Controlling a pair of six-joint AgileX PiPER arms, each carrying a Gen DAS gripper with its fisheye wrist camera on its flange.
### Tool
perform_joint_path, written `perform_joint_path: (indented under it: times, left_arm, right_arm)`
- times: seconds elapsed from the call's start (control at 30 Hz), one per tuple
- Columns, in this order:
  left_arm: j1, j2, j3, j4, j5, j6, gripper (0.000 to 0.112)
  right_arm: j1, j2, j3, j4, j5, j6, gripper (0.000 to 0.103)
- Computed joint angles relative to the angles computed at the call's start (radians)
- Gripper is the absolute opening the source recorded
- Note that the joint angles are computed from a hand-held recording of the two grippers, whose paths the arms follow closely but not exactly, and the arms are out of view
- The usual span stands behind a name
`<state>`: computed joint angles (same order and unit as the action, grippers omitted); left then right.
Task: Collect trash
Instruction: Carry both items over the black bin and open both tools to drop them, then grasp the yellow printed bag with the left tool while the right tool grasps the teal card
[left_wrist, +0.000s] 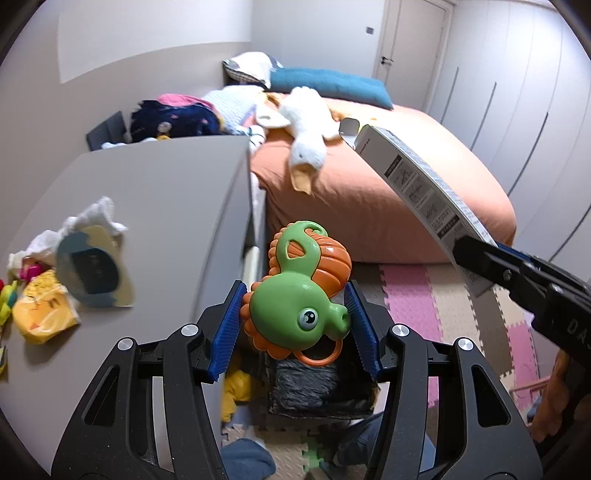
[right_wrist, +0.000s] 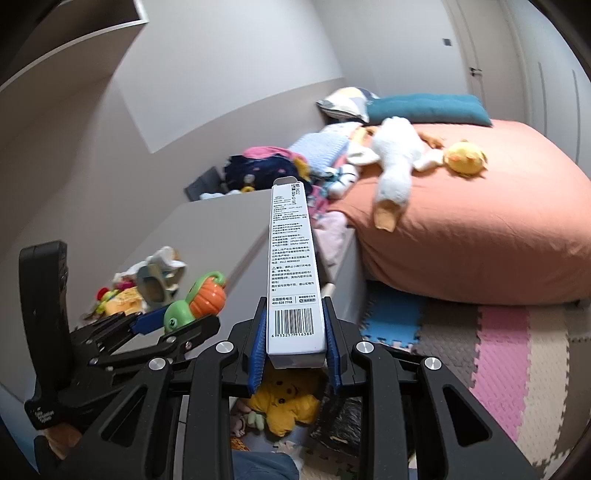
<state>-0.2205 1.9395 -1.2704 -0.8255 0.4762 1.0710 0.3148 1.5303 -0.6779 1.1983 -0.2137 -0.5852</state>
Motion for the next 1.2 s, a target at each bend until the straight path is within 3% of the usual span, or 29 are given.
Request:
perform_joint_path:
  times: [0.07, 0.1, 0.13, 0.17, 0.2, 0.3, 0.5, 0.67, 1.2]
  left_arm:
    - [-0.019, 0.018, -0.016, 0.048, 0.019, -0.04, 0.054]
    - [-0.026, 0.035, -0.036, 0.086, 0.045, -0.073, 0.068]
    - [-0.042, 0.053, -0.053, 0.144, 0.049, -0.13, 0.083]
    - [-0.051, 0.058, -0.05, 0.163, 0.029, -0.148, 0.097]
    - [-0.066, 0.055, -0.037, 0.19, -0.006, -0.17, 0.097]
    - [-0.081, 0.07, -0.046, 0.27, -0.019, -0.241, 0.097]
    - [-0.065, 0.054, -0.032, 0.273, -0.043, -0.235, 0.097]
    - [-0.032, 0.044, -0.027, 0.252, -0.047, -0.215, 0.097]
    - [0.124, 0.042, -0.059, 0.212, -0.017, -0.164, 0.097]
  right_arm:
    - [-0.028, -0.001, 0.011, -0.005, 0.015, 0.008, 0.03]
    - [-0.043, 0.006, 0.01, 0.001, 0.025, 0.0, 0.033]
    - [-0.055, 0.008, 0.008, 0.033, 0.03, -0.034, 0.05]
    - [-0.058, 0.014, 0.005, 0.09, 0.016, -0.088, 0.058]
    - [-0.056, 0.016, 0.004, 0.141, -0.007, -0.138, 0.065]
    - [-0.06, 0.021, 0.005, 0.205, -0.033, -0.191, 0.065]
    - [-0.075, 0.023, 0.025, 0.07, -0.039, -0.049, 0.065]
    - [-0.056, 0.032, 0.008, 0.05, -0.042, -0.036, 0.065]
    - [0.056, 0.166, -0.184, 0.276, -0.028, -0.294, 0.065]
